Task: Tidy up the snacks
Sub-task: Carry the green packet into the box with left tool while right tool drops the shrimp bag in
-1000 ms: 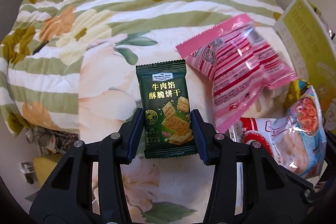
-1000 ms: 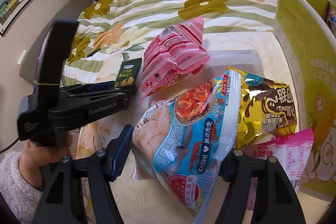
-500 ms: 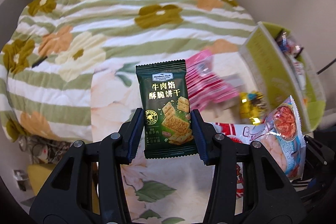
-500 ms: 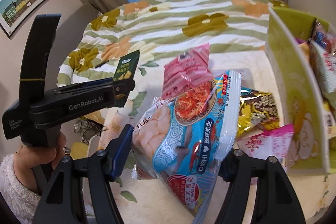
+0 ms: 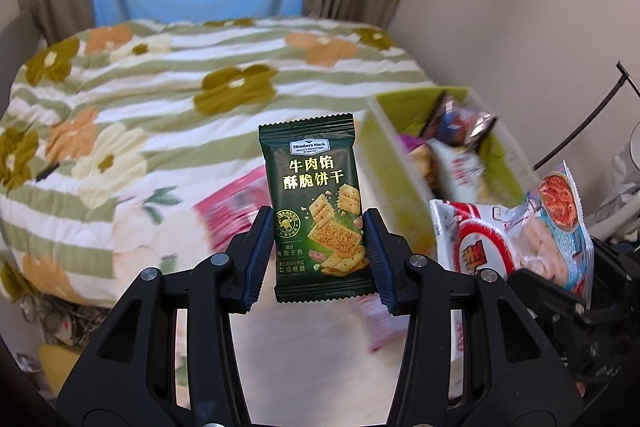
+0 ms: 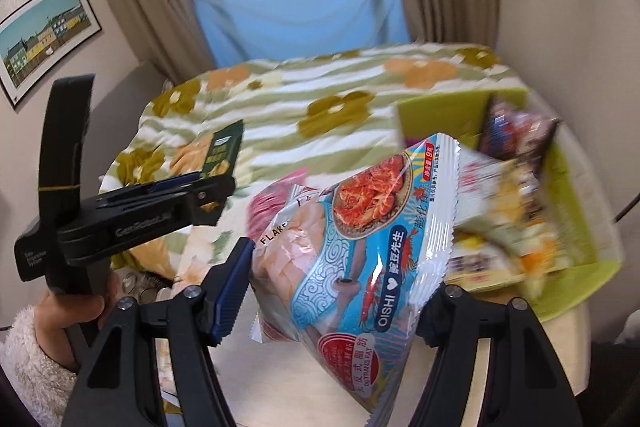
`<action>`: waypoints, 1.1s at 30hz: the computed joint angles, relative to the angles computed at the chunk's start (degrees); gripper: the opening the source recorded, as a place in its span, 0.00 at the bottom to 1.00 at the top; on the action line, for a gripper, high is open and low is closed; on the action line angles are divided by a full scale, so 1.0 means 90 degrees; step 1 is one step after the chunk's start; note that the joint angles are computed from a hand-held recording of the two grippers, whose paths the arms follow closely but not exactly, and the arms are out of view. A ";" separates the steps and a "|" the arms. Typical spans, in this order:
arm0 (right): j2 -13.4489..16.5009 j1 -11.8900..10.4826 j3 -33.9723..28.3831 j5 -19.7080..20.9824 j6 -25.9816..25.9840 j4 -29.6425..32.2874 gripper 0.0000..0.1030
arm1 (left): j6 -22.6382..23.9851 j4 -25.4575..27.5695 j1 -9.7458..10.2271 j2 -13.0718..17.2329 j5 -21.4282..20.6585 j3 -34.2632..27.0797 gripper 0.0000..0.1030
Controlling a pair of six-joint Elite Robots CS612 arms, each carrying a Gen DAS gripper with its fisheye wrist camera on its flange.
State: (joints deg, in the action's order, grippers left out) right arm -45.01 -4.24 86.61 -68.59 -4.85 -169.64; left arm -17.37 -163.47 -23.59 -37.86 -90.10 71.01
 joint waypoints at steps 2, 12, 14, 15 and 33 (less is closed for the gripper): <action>-0.0049 -0.0163 0.0053 0.0008 -0.0086 -0.0074 0.63 | -0.0147 -0.0019 -0.0125 0.0037 -0.0018 -0.0106 0.40; -0.0093 -0.0935 0.0026 0.0131 -0.0442 0.0121 0.63 | -0.0381 0.0448 -0.0832 0.0647 0.0185 -0.1136 0.40; -0.0099 -0.1053 0.0022 0.0195 -0.0589 0.0205 0.63 | -0.0493 0.0544 -0.0911 0.0762 0.0219 -0.1298 0.40; -0.0094 -0.1107 0.0010 0.0236 -0.0674 0.0254 0.63 | -0.0569 0.0605 -0.0949 0.0830 0.0236 -0.1398 0.40; 0.0286 -0.1361 -0.0779 0.0619 -0.1757 0.1384 0.63 | -0.1760 0.0722 -0.1075 0.0639 0.1105 -0.0919 0.99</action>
